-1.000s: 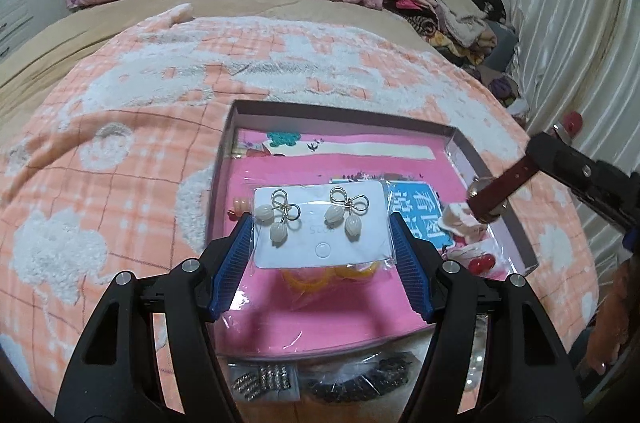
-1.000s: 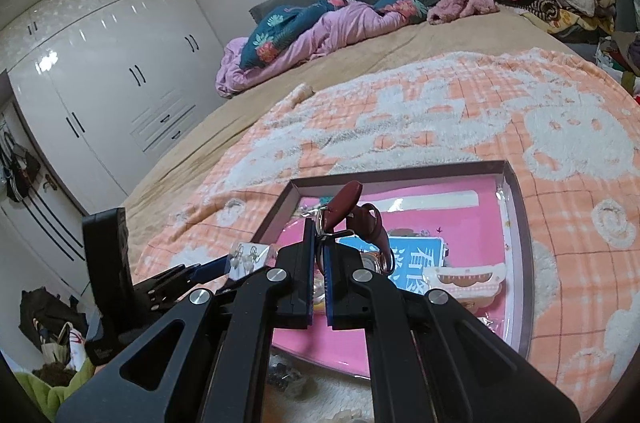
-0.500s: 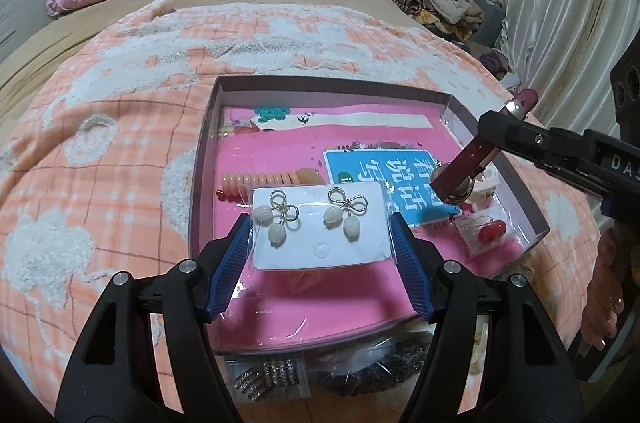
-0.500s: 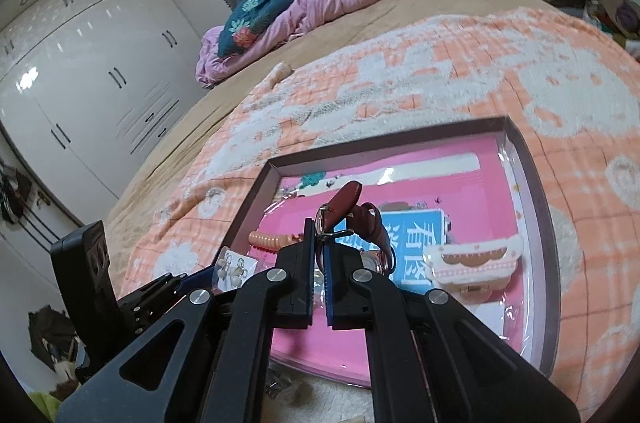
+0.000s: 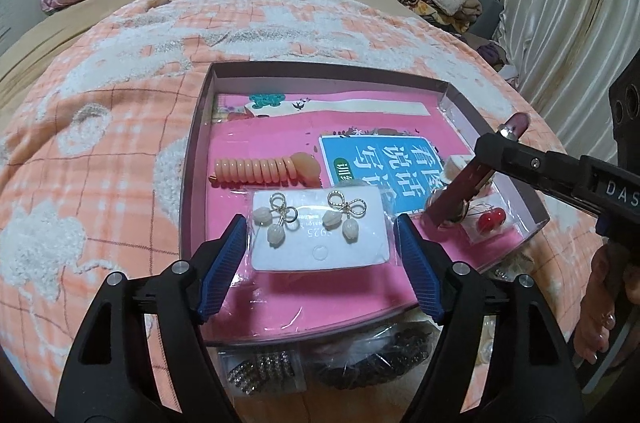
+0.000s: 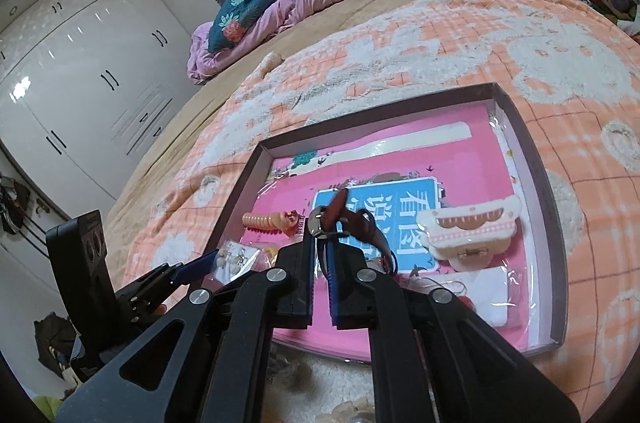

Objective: Organize jewelry
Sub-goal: 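Carry the earring card with the left tool while the right tool carries the strap into the box, then open both tools in the box and pull them back toward the loose jewelry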

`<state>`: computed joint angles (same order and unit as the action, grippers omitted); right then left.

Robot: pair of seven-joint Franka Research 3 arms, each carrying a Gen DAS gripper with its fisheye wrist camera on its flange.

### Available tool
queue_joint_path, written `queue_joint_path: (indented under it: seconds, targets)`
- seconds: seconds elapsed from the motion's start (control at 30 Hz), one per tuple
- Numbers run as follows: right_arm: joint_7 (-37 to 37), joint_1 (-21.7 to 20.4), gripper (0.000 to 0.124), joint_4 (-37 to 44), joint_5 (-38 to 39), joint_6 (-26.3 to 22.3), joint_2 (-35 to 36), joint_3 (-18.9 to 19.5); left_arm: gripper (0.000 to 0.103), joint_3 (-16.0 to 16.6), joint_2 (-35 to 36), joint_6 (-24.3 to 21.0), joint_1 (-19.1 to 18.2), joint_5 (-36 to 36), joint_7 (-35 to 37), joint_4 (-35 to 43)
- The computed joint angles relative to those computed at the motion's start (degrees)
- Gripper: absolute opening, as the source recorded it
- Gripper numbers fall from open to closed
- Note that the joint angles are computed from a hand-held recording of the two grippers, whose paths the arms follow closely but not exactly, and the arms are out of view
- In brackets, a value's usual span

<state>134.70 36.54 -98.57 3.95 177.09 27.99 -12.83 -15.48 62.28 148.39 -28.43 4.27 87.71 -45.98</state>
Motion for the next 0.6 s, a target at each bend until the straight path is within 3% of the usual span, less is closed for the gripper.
queue_joint_path:
  seconds: [0.37, 0.53, 0.6]
  targets:
    - [5.45, 7.35, 0.045, -4.69, -2.34, 2.26, -2.68, -8.27, 0.072, -0.16, -1.44, 1.51, 0.64, 0.02, -0.26, -2.7]
    - [9.8, 16.4, 0.063, -6.47, -5.71, 2.78, -3.31, -18.59, 0.072, -0.44, -2.94, 3.14, 1.24, 0.26, -0.4, -5.32]
    - [11.27, 19.15, 0.07, -6.76, -7.18, 2.45, -3.34, -21.72, 0.079, -0.48, -3.52, 3.73, 1.44, 0.4, -0.64, -6.25]
